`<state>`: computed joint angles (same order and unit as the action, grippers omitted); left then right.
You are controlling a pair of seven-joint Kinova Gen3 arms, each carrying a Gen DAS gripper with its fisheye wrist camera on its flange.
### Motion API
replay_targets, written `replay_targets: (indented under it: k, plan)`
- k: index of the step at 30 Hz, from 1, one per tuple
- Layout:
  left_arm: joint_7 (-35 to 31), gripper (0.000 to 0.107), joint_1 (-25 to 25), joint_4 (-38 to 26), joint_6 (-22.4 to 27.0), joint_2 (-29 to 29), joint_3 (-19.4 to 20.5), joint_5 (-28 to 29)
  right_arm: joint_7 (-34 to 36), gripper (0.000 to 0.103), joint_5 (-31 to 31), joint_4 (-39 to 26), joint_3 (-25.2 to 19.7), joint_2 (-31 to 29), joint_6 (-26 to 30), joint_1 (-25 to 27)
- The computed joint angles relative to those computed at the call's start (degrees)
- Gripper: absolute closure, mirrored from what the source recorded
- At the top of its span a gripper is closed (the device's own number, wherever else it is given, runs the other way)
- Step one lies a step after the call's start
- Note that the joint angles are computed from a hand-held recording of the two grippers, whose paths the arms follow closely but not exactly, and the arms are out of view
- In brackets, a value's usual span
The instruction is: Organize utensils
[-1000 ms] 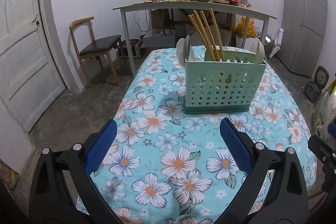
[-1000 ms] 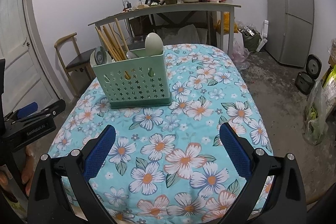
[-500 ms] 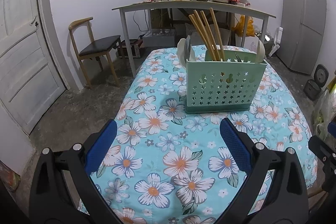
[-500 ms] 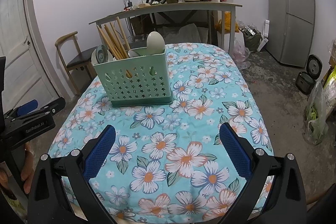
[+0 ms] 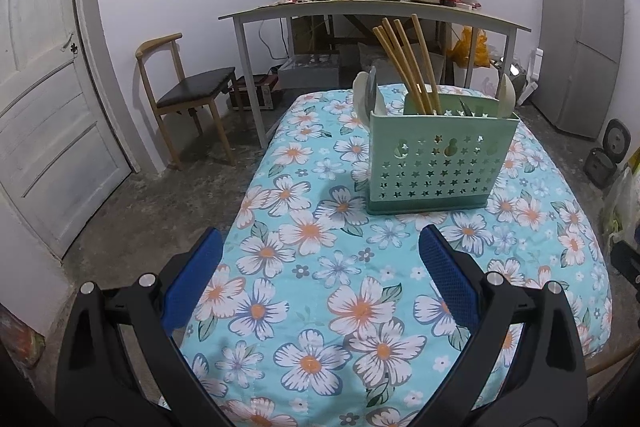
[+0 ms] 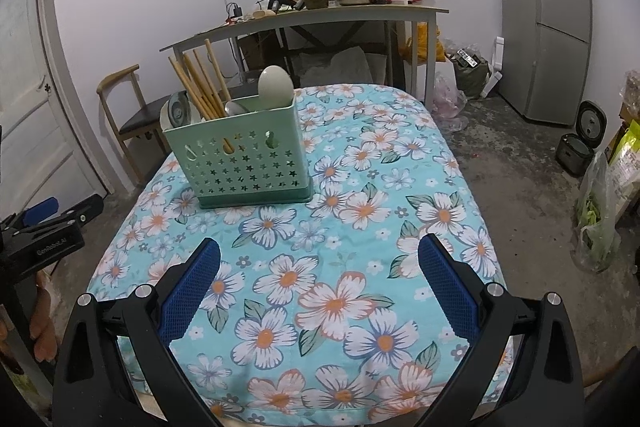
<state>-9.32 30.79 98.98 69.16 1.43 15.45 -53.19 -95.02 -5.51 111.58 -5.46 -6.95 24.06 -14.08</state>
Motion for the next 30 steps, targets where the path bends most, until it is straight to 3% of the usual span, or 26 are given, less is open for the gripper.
replay_targets:
  k: [4,17,30]
  plan:
    - [0.37,0.013,-0.13,0.22,-0.03,-0.05,-0.01,-0.31,-1.98,0.007,1.96,0.2,-0.22,-0.32,-0.17,1.12]
    - [1.98,0.013,0.7,-0.38,7.1,1.72,-1.38,0.69,3.4,0.007,-3.61,0.59,1.65,1.39,-0.97,-0.14]
    - [4.68,0.013,-0.16,0.69,10.5,1.37,-1.6,-0.29,8.76,0.007,-9.09,-0.06,1.78,4.22,-1.69,0.43]
